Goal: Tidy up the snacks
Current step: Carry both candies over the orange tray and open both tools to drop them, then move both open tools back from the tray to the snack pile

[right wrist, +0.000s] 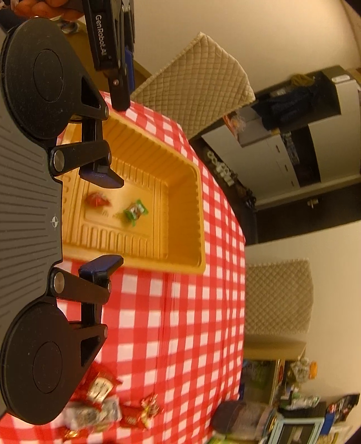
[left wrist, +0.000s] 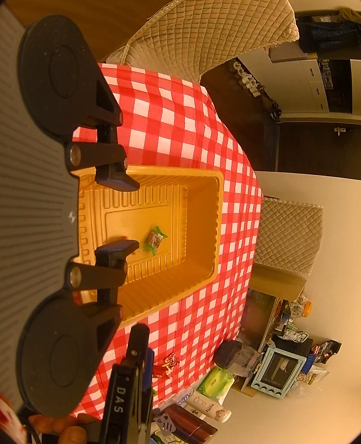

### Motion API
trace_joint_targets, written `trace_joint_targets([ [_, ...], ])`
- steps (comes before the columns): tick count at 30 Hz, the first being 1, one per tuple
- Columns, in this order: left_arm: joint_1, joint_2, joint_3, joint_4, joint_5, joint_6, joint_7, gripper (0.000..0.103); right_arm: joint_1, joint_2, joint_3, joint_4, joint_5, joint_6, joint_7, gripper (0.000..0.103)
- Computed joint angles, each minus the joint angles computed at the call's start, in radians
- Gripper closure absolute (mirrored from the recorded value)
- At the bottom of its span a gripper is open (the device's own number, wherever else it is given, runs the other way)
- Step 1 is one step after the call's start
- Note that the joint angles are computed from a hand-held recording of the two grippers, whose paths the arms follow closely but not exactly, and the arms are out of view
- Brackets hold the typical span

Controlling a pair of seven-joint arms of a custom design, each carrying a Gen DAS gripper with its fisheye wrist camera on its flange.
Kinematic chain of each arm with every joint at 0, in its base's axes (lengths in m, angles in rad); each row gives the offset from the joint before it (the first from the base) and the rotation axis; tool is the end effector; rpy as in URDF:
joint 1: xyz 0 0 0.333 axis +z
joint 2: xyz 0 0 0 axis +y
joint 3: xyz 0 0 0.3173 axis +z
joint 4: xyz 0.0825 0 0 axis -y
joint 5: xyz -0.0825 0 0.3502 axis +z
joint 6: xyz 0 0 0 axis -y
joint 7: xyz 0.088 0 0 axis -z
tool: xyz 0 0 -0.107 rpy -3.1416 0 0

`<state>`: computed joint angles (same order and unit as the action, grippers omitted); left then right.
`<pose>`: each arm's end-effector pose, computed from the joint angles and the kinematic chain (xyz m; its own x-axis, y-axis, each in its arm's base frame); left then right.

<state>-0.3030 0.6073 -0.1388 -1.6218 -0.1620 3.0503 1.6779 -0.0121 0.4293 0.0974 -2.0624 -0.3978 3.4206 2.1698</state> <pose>0.6594 -0.2735 0.3903 -0.3780 -0.9168 0.1285 -0.6641 0.1718 -0.7276 0.6108 0.0900 0.3622 0.0249 -0.9621 -0.2716 -0.6344 0.1948 -0.7481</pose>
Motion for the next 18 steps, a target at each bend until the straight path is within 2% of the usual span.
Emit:
trace_joint_targets([
  [6,-0.004,-0.057,-0.015,-0.078,-0.009,0.030,-0.001,0.068,0.167,-0.115,-0.171,-0.155,0.145,0.040,-0.030,0.050],
  [10,-0.007,-0.092,-0.030,-0.123,-0.014,0.045,0.008,0.068,0.294,-0.190,-0.276,-0.259,0.309,0.072,-0.128,0.050],
  [14,-0.006,-0.123,-0.057,-0.163,-0.023,0.060,0.024,0.064,0.400,-0.254,-0.339,-0.339,0.516,0.095,-0.277,0.050],
  [18,-0.001,-0.141,-0.093,-0.187,-0.035,0.068,0.051,0.063,0.455,-0.311,-0.355,-0.403,0.699,0.126,-0.413,0.050],
])
